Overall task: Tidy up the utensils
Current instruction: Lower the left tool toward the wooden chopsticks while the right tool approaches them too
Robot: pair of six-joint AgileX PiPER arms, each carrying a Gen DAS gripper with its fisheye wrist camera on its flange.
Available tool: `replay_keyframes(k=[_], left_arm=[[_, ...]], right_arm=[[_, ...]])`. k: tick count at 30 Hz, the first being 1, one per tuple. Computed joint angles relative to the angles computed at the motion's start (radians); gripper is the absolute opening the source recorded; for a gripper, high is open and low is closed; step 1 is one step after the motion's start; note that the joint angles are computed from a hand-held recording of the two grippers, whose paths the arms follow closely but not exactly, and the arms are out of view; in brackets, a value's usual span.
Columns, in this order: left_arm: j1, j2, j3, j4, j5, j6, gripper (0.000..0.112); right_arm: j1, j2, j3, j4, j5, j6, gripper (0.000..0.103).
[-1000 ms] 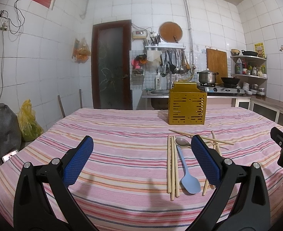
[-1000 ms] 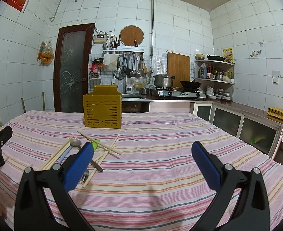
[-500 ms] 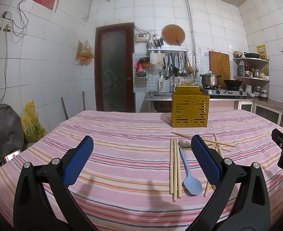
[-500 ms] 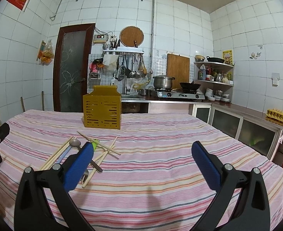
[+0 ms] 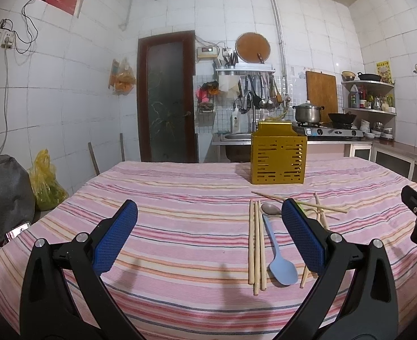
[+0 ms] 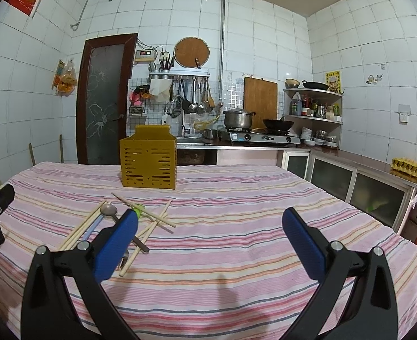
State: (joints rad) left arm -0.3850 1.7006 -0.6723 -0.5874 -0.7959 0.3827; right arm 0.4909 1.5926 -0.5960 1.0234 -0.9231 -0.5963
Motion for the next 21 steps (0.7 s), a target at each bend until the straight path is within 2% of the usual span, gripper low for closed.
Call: replay_keyframes(k=[6,12,15,18,21], left_arm=[[0.019,-0.002,-0.014,0.03,0.048,-0.012,0.098],[0.031,0.002,-0.044,0.061,0.086,0.005,0.098],[0.045,0.01,-0.11,0.059,0.191,0.09,0.098],[0.089,0.013,-0.17,0.133,0.312,0.056,0.098],[0.118,0.028,-0.239,0.171,0.396,0.026,0.098]], right_arm=[[-0.003,-0.011,0.012,-0.023,0.015,0.022,0.099],[-0.079,-0.025,-0.02,-0.059,0.151,0.03,0.099],[-0.121,-0.005,-0.074,-0.044,0.228,-0.019,0.099],[-0.15,0.019,-0.144,-0.007,0.294,-0.099,0.099],[-0.183,0.05,-0.235,0.062,0.374,-0.214,0.099]])
